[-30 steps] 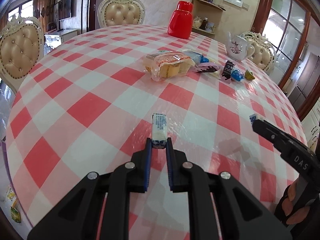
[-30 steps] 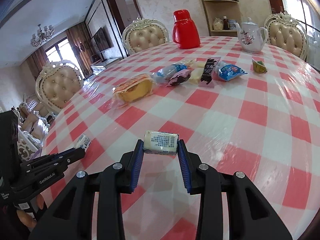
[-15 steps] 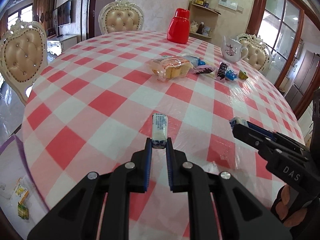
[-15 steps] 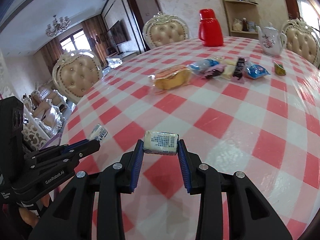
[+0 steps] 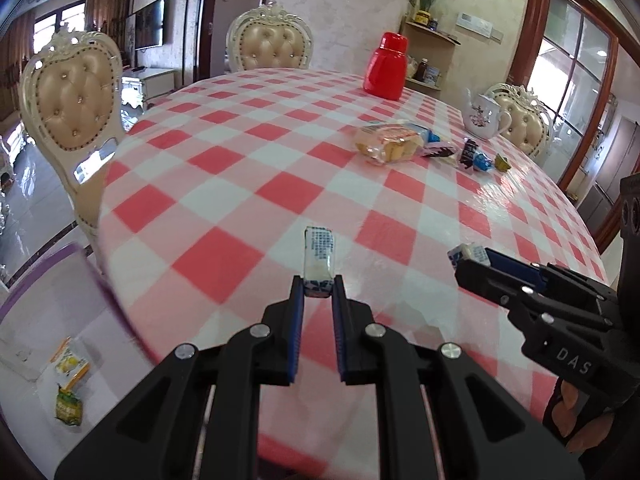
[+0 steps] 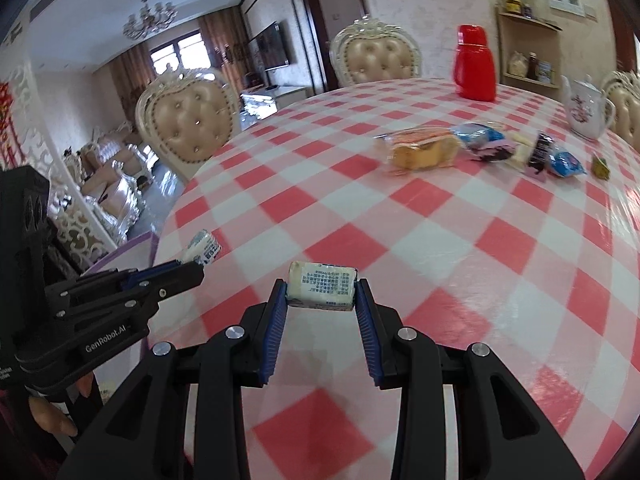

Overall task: Organize snacks
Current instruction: 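Carry both packets over the clear bin and open both tools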

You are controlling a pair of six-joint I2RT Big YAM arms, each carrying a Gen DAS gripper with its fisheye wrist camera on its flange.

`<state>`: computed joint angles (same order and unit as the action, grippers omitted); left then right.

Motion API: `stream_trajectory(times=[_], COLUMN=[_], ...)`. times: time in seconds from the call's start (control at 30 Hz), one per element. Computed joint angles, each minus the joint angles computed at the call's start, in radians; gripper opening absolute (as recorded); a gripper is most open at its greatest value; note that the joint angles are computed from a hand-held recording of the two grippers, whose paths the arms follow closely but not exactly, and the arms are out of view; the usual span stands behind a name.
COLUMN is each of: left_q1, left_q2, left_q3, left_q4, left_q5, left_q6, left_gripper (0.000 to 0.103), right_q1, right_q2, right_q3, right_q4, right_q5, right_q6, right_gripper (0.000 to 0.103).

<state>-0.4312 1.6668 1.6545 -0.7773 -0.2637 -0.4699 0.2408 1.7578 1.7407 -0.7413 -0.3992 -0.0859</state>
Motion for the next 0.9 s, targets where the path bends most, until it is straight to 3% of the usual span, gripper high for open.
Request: stream_trajectory(times=[0.4, 0.57, 0.9], left_q1=[0.08, 0.101, 0.131], left_q2=[-0.144, -0.167, -0.212], left_q3=[-0.131, -0.131, -0.154], left_q4=[-0.001, -0.048, -0.127], left_q5=[-0.015, -0.014, -0.082], left_q6=[-0.01, 0.033, 0.07], left_gripper=[0.014, 0.014, 0.014], right_q1=[0.132, 0.192, 0.274], right_q2=[-0.045, -0.055, -0.09], right_q3=[-0.027, -0.026, -0.067], right_q4=[-0.016, -0.034, -0.039], right_q5=[-0.001, 0.004, -0.001], right_q6=[-0.093, -0.147, -0.228], right_gripper=[0.035, 0.035, 0.035])
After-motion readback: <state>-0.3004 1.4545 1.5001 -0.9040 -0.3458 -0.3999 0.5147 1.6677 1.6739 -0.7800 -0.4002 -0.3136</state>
